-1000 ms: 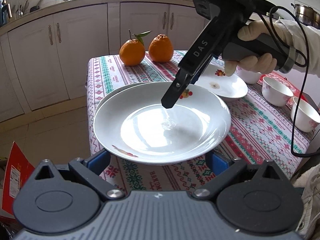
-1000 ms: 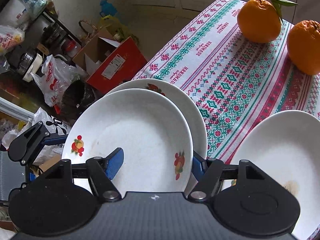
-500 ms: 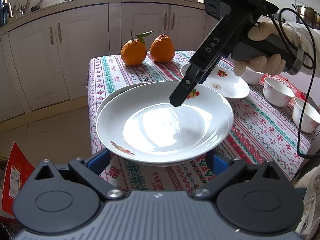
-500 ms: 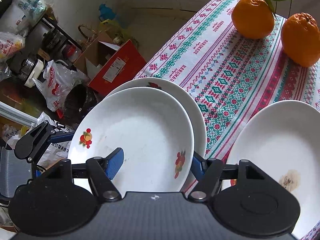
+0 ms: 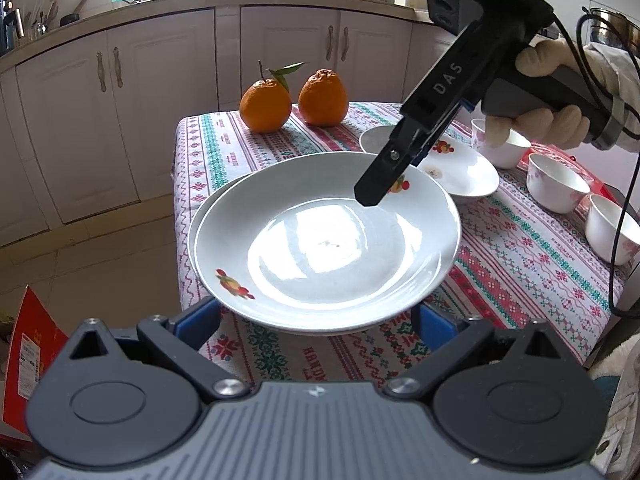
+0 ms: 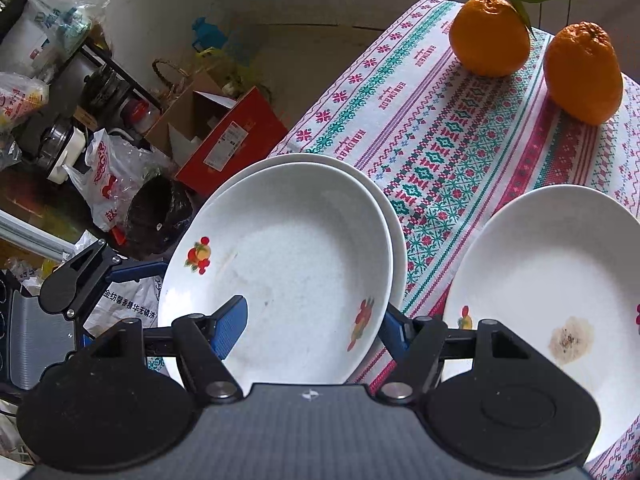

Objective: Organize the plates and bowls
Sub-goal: 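Lower the held plate onto the other white plate with the right tool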

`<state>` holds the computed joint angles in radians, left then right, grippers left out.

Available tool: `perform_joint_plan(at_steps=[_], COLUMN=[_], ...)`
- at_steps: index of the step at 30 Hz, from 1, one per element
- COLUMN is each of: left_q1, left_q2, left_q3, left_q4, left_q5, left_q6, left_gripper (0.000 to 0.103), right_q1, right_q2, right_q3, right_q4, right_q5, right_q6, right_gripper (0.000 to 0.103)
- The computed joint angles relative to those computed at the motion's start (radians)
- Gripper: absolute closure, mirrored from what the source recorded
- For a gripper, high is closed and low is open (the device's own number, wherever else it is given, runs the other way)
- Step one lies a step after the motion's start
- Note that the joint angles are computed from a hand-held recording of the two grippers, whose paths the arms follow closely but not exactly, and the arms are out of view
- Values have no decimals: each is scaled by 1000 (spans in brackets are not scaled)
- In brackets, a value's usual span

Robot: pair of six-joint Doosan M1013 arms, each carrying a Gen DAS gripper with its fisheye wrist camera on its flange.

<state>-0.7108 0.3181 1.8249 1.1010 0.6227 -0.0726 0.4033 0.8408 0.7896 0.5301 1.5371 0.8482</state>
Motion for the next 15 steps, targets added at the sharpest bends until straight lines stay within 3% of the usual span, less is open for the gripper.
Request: perform_joint_plan(at_steps=[15], left_q1=[-4], left_q2=[4], left_q3=[-4], left_q4=[0], left_q5=[17], left_q6=[-1], left_gripper=[2], right_q1=[11], right_q2=[-39], right_q3=[73], right_q4=[-13], right_q5=[-112], right_q6=[16], right_gripper=[24])
